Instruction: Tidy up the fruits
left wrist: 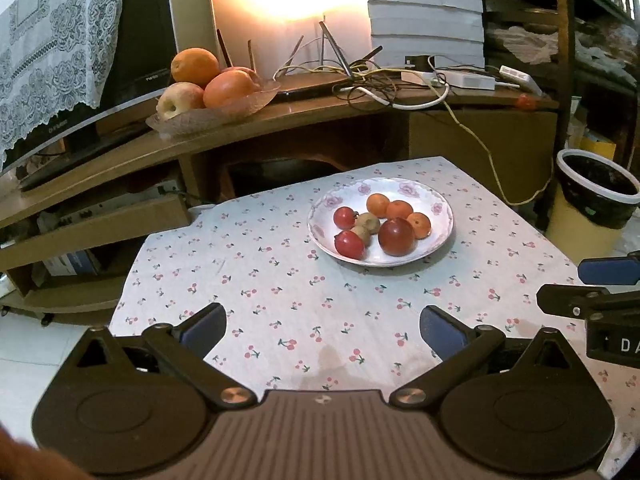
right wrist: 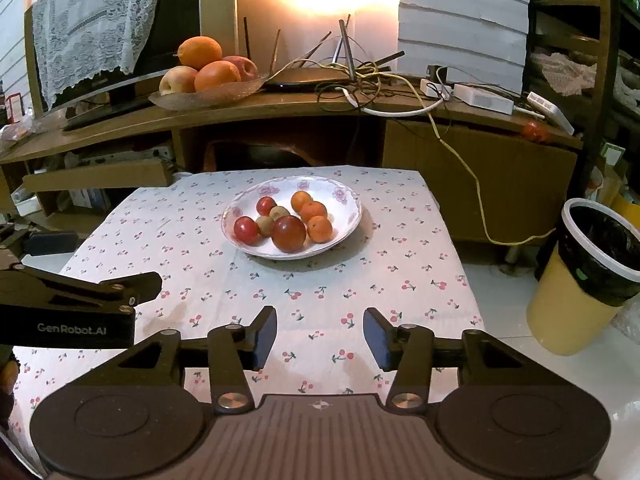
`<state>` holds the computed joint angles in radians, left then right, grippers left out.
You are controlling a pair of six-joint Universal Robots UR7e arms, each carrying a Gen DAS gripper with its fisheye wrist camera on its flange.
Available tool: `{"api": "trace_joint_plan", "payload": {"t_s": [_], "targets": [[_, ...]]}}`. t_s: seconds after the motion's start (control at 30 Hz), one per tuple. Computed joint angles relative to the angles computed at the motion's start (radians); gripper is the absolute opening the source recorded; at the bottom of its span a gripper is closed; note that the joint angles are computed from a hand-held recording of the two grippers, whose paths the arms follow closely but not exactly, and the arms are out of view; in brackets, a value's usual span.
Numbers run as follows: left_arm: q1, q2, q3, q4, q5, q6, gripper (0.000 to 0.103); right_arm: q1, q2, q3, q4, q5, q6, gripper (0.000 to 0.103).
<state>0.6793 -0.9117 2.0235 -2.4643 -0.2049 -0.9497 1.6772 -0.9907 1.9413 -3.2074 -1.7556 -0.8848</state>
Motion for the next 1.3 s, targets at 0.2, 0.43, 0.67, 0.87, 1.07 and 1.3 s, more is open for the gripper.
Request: {"api": "trace_joint_plan", "payload": {"t_s": [0.2,0.43,0.67,0.87,1.07,1.3], "targets": [[-0.016,-0.006,0.009,0.05,-0.003,-0.05,0.103,-0.005,-0.016,0.02,-0.011,0.002,-0.004,0.05],[-0.035,-0.027,0.018,0.16,0.0,-0.158,0.103,-0.01,-0.031,0.045,-0.023,0.006,-0.011,0.05],[-0.048,-0.029,0.021,0.201,-0.001,-0.192,0.103,-0.011,-0.045,0.071,-0.037,0.011,-0.02,0.05],[-0.058,-0.033,0.02,0.253,0.003,-0.234,0.103,-0.012,-0.054,0.087,-0.045,0.016,-0.028,0.051],[-0.065,-0.043,0.008,0.368,0.004,-0.327,0.103,-0.014,-0.061,0.098,-0.054,0.024,-0.028,0.051],[-0.065,-0.047,0.008,0.381,-0.012,-0.343,0.103,-0.015,-0.065,0.108,-0.062,0.025,-0.032,0.051]]}}
